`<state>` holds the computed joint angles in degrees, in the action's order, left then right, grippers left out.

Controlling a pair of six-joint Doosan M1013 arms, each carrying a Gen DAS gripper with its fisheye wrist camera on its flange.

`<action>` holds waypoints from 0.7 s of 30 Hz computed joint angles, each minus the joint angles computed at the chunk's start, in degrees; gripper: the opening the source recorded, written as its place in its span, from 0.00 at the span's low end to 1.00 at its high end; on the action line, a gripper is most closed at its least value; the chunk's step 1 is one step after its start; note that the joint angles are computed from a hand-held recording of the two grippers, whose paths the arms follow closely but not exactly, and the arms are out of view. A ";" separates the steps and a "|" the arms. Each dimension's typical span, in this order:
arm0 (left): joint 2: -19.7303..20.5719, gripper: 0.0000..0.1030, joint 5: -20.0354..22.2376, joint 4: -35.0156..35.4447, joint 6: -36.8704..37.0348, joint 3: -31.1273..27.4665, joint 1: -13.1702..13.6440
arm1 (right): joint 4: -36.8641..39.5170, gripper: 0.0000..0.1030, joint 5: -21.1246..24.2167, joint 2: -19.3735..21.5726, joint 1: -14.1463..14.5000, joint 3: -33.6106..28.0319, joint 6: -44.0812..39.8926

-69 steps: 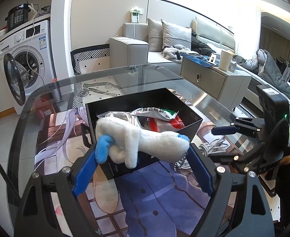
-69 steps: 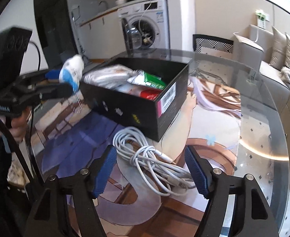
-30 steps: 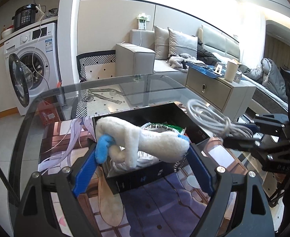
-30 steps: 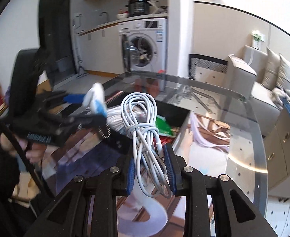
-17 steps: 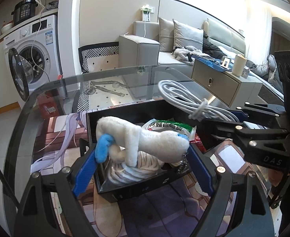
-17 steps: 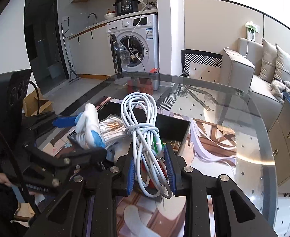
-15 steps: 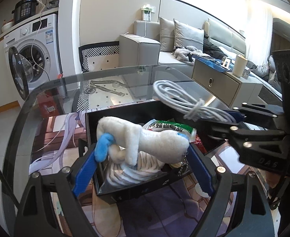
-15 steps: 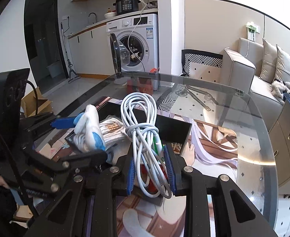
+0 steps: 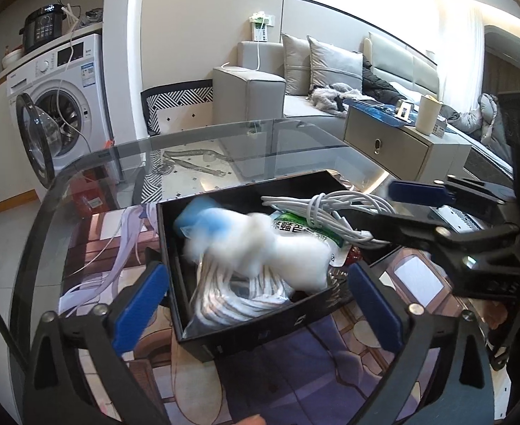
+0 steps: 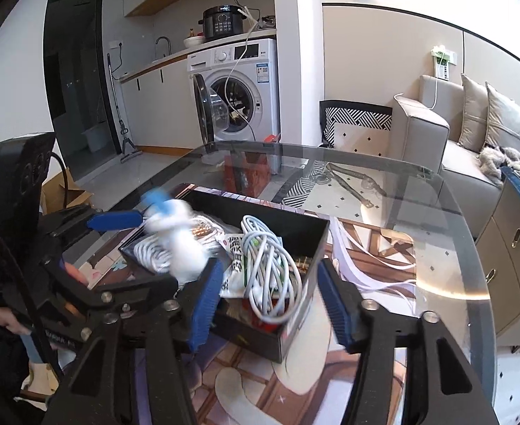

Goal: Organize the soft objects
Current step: 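Lower the plush toy and cable into the black box and open both grippers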

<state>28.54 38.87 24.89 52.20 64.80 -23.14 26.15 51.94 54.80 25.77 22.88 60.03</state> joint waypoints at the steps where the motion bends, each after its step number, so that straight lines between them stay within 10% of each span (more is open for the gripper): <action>1: -0.08 1.00 -0.09 0.23 -0.36 0.10 -0.04 | 0.89 0.64 -1.24 -1.29 -0.04 2.52 -1.12; 11: -3.01 1.00 -2.72 6.84 -7.69 4.37 -0.59 | 8.77 0.99 -11.84 -8.46 0.22 16.88 -10.89; 21: -4.58 1.00 -3.86 16.07 -19.16 8.02 -1.09 | 13.27 0.99 -18.32 -10.27 0.84 22.42 -16.65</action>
<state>23.96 35.01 40.96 33.04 72.82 -24.23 39.42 33.61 44.53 26.61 45.30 43.39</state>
